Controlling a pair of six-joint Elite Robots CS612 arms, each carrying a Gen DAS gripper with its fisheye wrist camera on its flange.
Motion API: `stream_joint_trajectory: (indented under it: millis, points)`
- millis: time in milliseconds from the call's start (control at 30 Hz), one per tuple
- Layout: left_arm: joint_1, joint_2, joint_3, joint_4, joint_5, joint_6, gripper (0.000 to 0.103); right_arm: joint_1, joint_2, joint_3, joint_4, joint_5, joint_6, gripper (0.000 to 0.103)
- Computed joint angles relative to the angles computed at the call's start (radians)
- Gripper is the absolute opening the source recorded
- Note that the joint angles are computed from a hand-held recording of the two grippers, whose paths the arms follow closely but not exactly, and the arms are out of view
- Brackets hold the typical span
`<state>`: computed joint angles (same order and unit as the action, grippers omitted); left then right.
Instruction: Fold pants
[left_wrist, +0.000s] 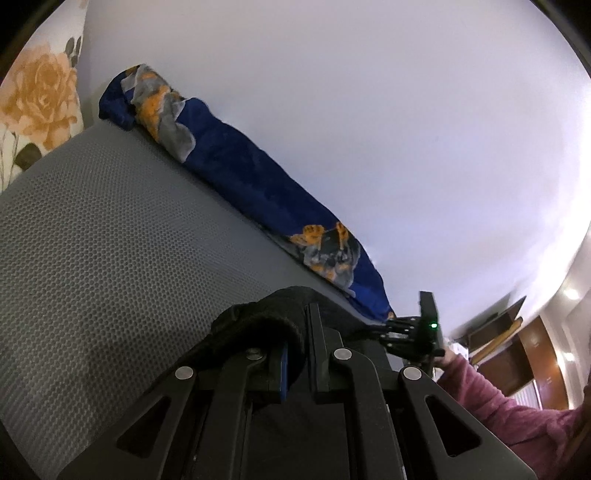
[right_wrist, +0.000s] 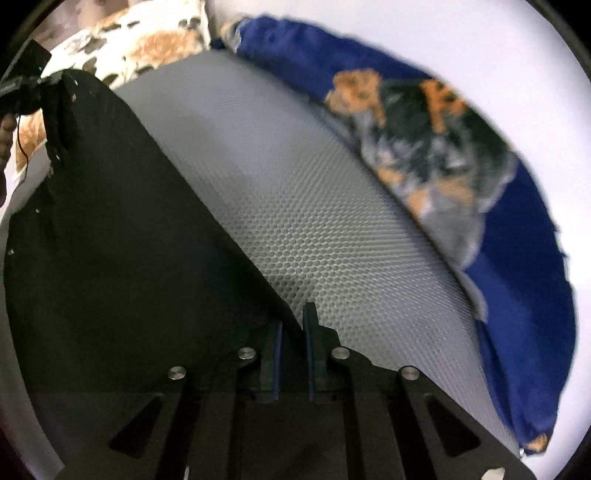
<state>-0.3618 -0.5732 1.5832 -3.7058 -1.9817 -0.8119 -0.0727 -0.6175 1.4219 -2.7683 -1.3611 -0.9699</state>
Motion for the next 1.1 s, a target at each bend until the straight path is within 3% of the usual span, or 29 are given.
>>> stream_joint_trajectory:
  millis: [200, 367, 533, 667, 833, 1000, 1100]
  points:
    - [-0.011, -0.058, 0.074, -0.010, -0.028, 0.043, 0.008, -0.032, -0.106, 0.168, -0.107, 0.014, 0.015, 0.008]
    - [-0.012, -0.090, 0.143, -0.063, -0.115, 0.090, 0.008, -0.053, -0.178, 0.307, -0.159, 0.034, 0.040, 0.008]
    - [-0.018, -0.126, 0.229, 0.011, -0.154, 0.161, 0.009, -0.075, -0.222, 0.435, -0.208, 0.038, 0.055, 0.007]
    - [-0.028, -0.161, 0.293, 0.108, -0.172, 0.230, 0.009, -0.094, -0.224, 0.497, -0.218, 0.054, 0.101, 0.007]
    - [-0.053, -0.202, 0.349, 0.283, -0.136, 0.353, 0.011, -0.106, -0.197, 0.535, -0.243, 0.066, 0.153, 0.007]
    - [-0.084, -0.211, 0.370, 0.422, -0.061, 0.382, 0.016, -0.104, -0.153, 0.532, -0.283, 0.057, 0.207, 0.007]
    - [-0.096, -0.225, 0.388, 0.409, -0.013, 0.345, 0.027, -0.102, -0.136, 0.533, -0.319, 0.050, 0.226, 0.007]
